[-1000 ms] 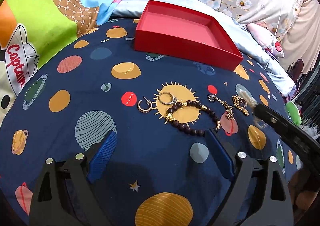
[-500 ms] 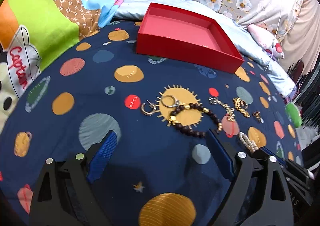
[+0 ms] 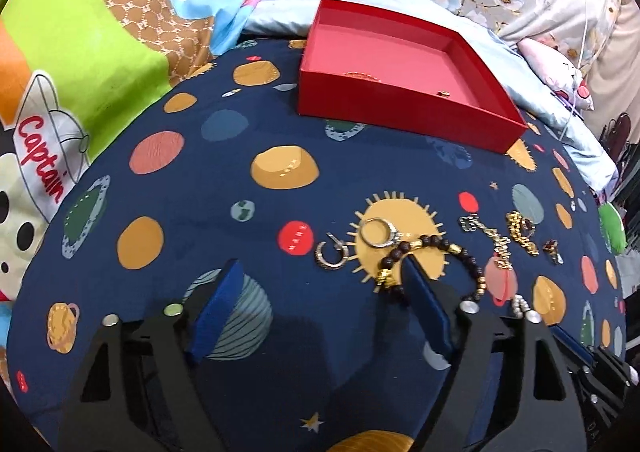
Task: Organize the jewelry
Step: 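Grasp the silver ring with the left gripper while the right gripper holds the pearl bracelet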
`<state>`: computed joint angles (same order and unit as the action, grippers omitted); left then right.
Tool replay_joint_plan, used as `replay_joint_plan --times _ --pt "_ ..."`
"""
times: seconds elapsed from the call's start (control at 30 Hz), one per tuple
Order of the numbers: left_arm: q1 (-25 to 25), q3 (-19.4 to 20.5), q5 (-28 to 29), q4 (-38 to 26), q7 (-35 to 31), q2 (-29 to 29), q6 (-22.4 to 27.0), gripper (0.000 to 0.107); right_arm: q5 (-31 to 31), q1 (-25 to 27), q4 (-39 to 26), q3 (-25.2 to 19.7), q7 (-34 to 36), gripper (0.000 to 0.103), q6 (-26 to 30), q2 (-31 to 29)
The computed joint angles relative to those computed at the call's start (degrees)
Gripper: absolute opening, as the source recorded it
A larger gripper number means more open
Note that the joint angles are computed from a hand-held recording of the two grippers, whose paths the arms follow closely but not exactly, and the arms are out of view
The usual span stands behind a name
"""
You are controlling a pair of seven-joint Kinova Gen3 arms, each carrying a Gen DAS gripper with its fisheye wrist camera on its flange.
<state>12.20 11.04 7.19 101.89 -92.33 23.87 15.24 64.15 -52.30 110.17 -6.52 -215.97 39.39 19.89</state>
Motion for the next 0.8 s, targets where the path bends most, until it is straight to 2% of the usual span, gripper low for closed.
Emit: replay_joint_plan --times 0.07,0.23,0.33,0.53,0.6,0.8 --pt "-1.95 2.61 1.05 0.68 -1.88 -0.35 -0.56 0.075 -0.01 0.05 0.01 -0.02 0.03 0.012 -0.07 0.00" --pt "-1.03 3.73 1.05 1.42 -4.25 -0.75 -2.23 0.073 0.05 0.13 0.11 -0.01 -0.08 0.012 -0.23 -0.08" --pt "-0.31 3.60 1.10 -0.69 -4.58 0.19 -1.07 0.063 0.02 0.14 0.11 -0.03 -0.03 0.012 -0.22 -0.07" --pt "4.13 -1.04 -0.77 -6.58 -1.67 3.46 2.55 0.044 0.08 0.15 0.14 -0.01 -0.13 0.012 -0.31 -0.08" --pt "4.78 -2.04 -1.52 -7.92 -0.57 4.49 3.79 0.033 0.06 0.17 0.13 -0.02 -0.10 0.012 -0.33 -0.10" --pt "4.43 -1.49 -3.00 -4.65 -1.25 3.20 0.66 0.026 0.18 0.18 0.10 0.02 -0.27 0.012 -0.48 0.02"
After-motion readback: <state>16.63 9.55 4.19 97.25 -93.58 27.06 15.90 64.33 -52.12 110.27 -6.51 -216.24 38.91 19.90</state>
